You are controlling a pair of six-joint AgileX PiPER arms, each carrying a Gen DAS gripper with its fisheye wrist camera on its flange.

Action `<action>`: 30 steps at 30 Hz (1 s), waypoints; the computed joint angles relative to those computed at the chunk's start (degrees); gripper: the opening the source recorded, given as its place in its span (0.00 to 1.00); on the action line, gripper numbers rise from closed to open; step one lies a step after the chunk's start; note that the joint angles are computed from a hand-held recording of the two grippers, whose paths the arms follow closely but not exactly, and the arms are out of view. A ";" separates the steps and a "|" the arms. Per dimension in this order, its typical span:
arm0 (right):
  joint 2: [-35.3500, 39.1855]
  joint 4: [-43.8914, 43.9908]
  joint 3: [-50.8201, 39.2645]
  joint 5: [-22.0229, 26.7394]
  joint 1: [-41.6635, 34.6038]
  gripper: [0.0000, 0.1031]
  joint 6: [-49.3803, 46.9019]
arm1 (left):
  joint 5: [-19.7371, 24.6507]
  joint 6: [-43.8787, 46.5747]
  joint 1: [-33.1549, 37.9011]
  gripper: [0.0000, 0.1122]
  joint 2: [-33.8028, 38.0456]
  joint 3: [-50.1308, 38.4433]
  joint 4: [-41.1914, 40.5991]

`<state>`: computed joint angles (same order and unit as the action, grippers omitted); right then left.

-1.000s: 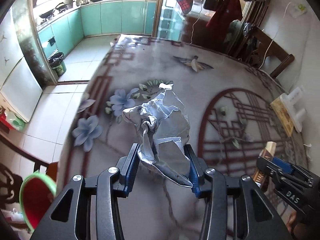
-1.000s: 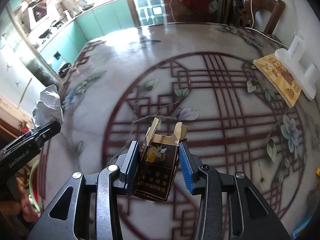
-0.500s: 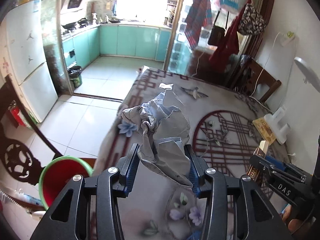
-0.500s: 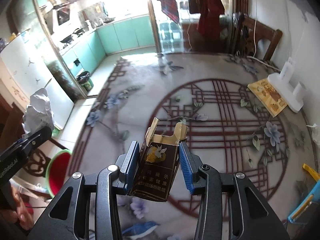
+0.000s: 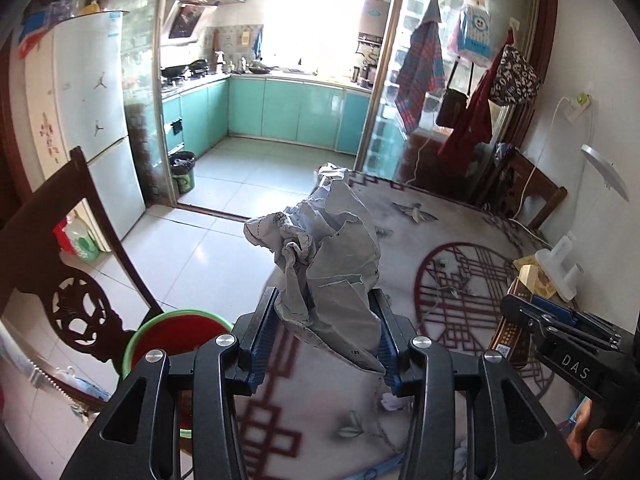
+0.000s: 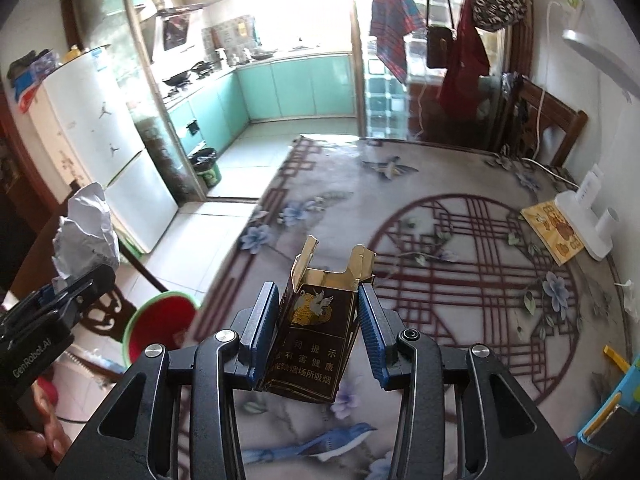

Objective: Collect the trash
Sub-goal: 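Carry cigarette box and foil over the red bucket and release them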

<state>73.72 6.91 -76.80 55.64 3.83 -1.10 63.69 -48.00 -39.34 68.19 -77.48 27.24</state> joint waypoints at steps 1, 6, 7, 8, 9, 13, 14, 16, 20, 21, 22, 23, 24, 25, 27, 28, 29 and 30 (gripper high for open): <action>-0.26 -0.52 0.12 -0.10 0.98 0.38 0.70 | 0.54 0.15 0.20 0.38 -1.50 0.79 0.09; -1.02 -3.14 0.69 -0.76 5.90 0.38 4.56 | 1.27 2.13 2.86 0.38 -5.45 3.16 -1.04; -1.10 -3.85 0.69 -0.83 7.13 0.38 5.63 | 1.44 3.01 3.96 0.38 -6.72 3.88 -1.58; -1.09 -4.72 0.62 -0.91 8.53 0.38 6.84 | 1.25 4.13 5.33 0.38 -7.42 4.31 -2.34; -1.05 -5.59 0.52 -1.01 9.89 0.38 8.07 | 1.26 5.01 6.37 0.38 -8.18 4.82 -2.68; -0.81 -9.03 0.10 -1.12 14.89 0.38 12.80 | 0.87 9.30 11.17 0.38 -11.14 7.17 -5.07; -0.57 -10.09 0.00 -1.22 16.41 0.38 14.30 | 0.62 11.20 13.36 0.38 -12.12 7.89 -6.61; -0.17 -11.44 -0.09 -1.24 18.60 0.38 16.36 | -0.19 15.04 17.71 0.38 -13.29 8.90 -9.71; 0.90 -14.06 -0.48 -0.86 22.77 0.38 19.97 | -1.35 23.07 26.55 0.38 -15.42 10.63 -16.21; 1.09 -14.44 -0.60 -0.79 23.41 0.38 20.52 | -1.64 25.58 29.25 0.38 -15.91 11.08 -18.28; 1.41 -14.99 -0.76 -0.73 24.29 0.38 21.29 | -1.78 27.65 31.49 0.38 -16.31 11.44 -19.95; 1.75 -15.53 -0.97 -0.67 25.21 0.38 22.07 | -1.93 30.14 34.11 0.38 -16.72 11.84 -21.90; 1.97 -15.88 -1.13 -0.62 25.85 0.38 22.60 | -1.84 31.01 35.11 0.38 -16.79 11.83 -22.61; 2.40 -16.37 -1.45 -0.56 26.78 0.38 23.28 | -1.92 34.04 38.41 0.38 -17.23 12.34 -25.00; 2.96 -17.06 -2.01 -0.36 28.16 0.38 24.17 | -1.85 38.22 43.11 0.38 -17.77 13.08 -28.40; 3.25 -17.44 -2.27 -0.33 28.82 0.38 24.63 | -1.84 39.73 44.79 0.38 -17.87 13.30 -29.62; 3.64 -17.84 -2.59 -0.29 29.52 0.38 25.03 | -1.72 41.87 47.21 0.38 -18.03 13.58 -31.33; 3.91 -18.03 -2.75 -0.32 29.96 0.38 25.23 | -1.65 44.15 49.76 0.38 -18.15 13.90 -33.15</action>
<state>77.64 -11.12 -79.55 55.32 33.79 24.13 62.05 -3.85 10.41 50.04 -63.59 -5.91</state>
